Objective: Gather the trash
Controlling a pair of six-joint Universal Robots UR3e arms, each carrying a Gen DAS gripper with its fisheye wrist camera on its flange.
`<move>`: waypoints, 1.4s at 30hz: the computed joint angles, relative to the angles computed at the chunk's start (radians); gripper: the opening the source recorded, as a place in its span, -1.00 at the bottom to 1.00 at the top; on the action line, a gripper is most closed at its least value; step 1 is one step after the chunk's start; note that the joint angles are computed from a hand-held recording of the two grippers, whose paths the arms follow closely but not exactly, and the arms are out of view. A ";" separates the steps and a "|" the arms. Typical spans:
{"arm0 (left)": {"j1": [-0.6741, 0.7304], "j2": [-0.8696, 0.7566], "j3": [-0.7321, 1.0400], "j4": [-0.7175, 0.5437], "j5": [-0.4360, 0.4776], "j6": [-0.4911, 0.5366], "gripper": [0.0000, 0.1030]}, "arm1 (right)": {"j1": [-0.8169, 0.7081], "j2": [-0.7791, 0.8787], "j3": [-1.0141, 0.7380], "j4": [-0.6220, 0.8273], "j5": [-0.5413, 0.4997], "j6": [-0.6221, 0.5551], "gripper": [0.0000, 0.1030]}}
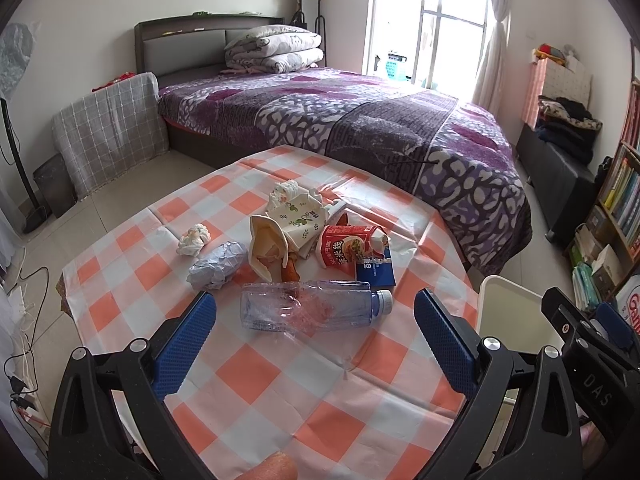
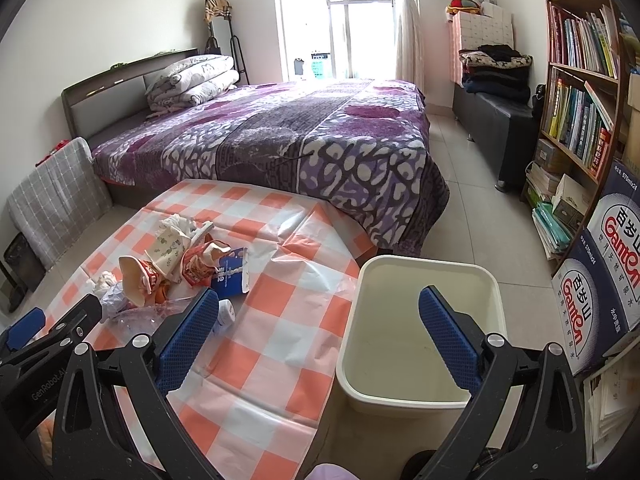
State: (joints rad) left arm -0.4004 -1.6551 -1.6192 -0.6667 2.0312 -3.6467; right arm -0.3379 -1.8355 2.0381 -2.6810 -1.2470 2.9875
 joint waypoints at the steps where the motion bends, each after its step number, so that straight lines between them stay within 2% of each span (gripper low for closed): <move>1: 0.000 0.000 -0.001 0.000 0.000 -0.001 0.87 | -0.001 0.003 -0.005 0.001 0.001 0.000 0.87; 6: 0.004 0.007 -0.024 0.005 -0.004 -0.010 0.87 | 0.003 0.001 0.003 0.005 -0.001 -0.001 0.87; 9: 0.023 0.016 -0.016 -0.016 -0.026 -0.013 0.87 | -0.004 -0.007 -0.013 0.061 0.016 0.004 0.87; 13: 0.098 0.023 0.043 -0.065 -0.091 0.023 0.87 | -0.003 0.034 -0.142 0.251 0.058 0.016 0.87; 16: 0.199 0.034 0.091 -0.115 -0.163 0.050 0.87 | 0.015 0.148 -0.368 0.472 0.082 0.031 0.87; 18: 0.296 0.066 0.086 -0.129 -0.261 0.057 0.87 | 0.030 0.221 -0.484 0.562 0.100 0.058 0.87; 19: 0.362 0.083 0.080 -0.129 -0.345 0.075 0.87 | 0.039 0.265 -0.551 0.619 0.114 0.072 0.87; 22: 0.604 0.098 0.076 -0.203 -0.727 0.137 0.87 | 0.056 0.359 -0.675 0.723 0.150 0.104 0.87; 23: 0.656 0.080 0.098 -0.262 -0.802 0.155 0.87 | 0.066 0.382 -0.692 0.743 0.157 0.116 0.87; 24: 0.679 0.054 0.126 -0.303 -0.820 0.174 0.87 | 0.075 0.413 -0.723 0.766 0.158 0.122 0.87; 27: 0.686 -0.019 0.177 -0.337 -0.686 0.189 0.87 | 0.105 0.497 -0.783 0.798 0.153 0.147 0.87; 30: 0.691 -0.123 0.236 -0.358 -0.548 0.168 0.87 | 0.124 0.640 -0.926 0.918 0.172 0.179 0.87; 33: 0.735 -0.217 0.275 -0.379 -0.521 0.173 0.87 | 0.139 0.748 -1.010 1.022 0.222 0.242 0.87; 38: 0.757 -0.362 0.362 -0.408 -0.482 0.167 0.87 | 0.193 0.847 -1.041 1.069 0.294 0.390 0.86; 40: 0.751 -0.405 0.392 -0.408 -0.458 0.165 0.86 | 0.209 0.866 -1.053 1.040 0.300 0.430 0.86; 42: 0.740 -0.440 0.418 -0.404 -0.420 0.179 0.82 | 0.234 0.884 -1.094 0.980 0.256 0.458 0.86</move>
State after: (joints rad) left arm 0.3400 -2.0949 -1.2015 -1.0707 1.6112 -3.4681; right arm -0.1034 -0.9515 0.9440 -1.7013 -0.9909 3.4458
